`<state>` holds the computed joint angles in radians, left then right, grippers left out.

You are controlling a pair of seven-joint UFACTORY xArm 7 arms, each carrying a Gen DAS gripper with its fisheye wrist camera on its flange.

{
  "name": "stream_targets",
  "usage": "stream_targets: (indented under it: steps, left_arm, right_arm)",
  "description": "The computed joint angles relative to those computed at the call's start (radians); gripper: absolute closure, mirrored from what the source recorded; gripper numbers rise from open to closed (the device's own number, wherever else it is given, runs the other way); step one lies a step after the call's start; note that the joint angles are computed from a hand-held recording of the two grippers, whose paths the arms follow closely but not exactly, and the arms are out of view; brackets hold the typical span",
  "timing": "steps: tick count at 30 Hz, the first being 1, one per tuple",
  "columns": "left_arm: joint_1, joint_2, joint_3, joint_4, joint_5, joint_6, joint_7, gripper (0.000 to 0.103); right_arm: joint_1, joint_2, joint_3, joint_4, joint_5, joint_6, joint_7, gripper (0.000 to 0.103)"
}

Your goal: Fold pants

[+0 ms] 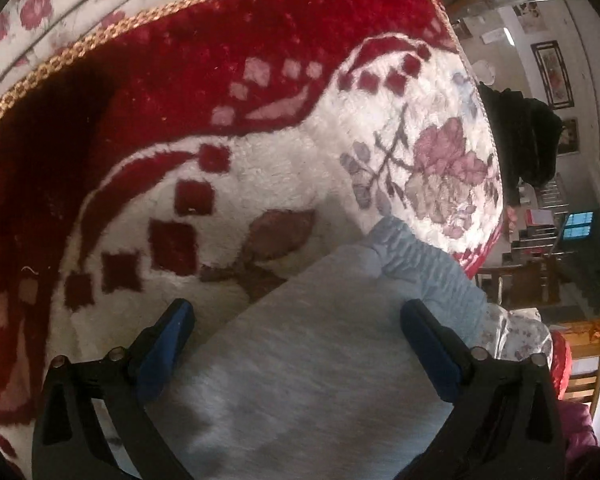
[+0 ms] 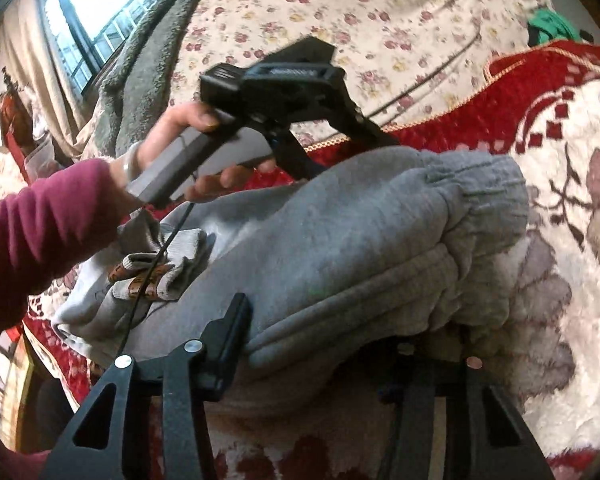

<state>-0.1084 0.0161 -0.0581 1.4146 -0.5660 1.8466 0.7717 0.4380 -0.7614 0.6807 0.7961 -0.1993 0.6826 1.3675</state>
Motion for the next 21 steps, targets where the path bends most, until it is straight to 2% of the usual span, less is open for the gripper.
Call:
stream_targets:
  steps: [4, 9, 11, 12, 13, 14, 15, 16, 21]
  left_arm:
    - [0.002, 0.022, -0.003, 0.003, -0.008, 0.009, 0.007, 0.0]
    - [-0.007, -0.034, -0.006, -0.055, 0.005, -0.045, 0.051, 0.002]
    - [-0.017, -0.098, -0.008, -0.11, 0.022, -0.108, 0.102, 0.018]
    - [-0.021, -0.11, -0.004, -0.117, 0.026, -0.116, 0.111, 0.037]
    - [-0.023, -0.123, 0.004, -0.115, 0.013, -0.103, 0.124, 0.054]
    - [-0.025, -0.142, 0.007, -0.12, 0.014, -0.116, 0.14, 0.058]
    - [-0.028, -0.16, 0.009, -0.124, 0.025, -0.134, 0.153, 0.066]
    - [-0.029, -0.167, 0.014, -0.117, 0.032, -0.135, 0.152, 0.07]
    - [-0.014, -0.187, 0.053, -0.042, 0.008, -0.084, 0.161, 0.073]
  right_arm:
    - [-0.005, -0.001, 0.0, -0.006, -0.005, -0.015, 0.004, 0.049]
    - [0.004, -0.008, -0.021, -0.045, 0.024, -0.083, 0.04, 0.043]
    - [0.006, -0.015, -0.028, -0.062, 0.031, -0.114, 0.052, 0.045]
    - [0.01, -0.02, -0.035, -0.075, 0.037, -0.133, 0.058, 0.048]
    - [0.015, -0.023, -0.042, -0.086, 0.046, -0.156, 0.066, 0.056]
    - [0.014, -0.027, -0.045, -0.09, 0.049, -0.168, 0.071, 0.06]
    - [0.005, -0.028, -0.039, -0.082, 0.044, -0.163, 0.072, 0.061]
    - [-0.007, -0.026, -0.03, -0.066, 0.035, -0.149, 0.07, 0.063]
    - [-0.08, 0.015, 0.032, 0.071, -0.041, -0.042, 0.016, 0.066]
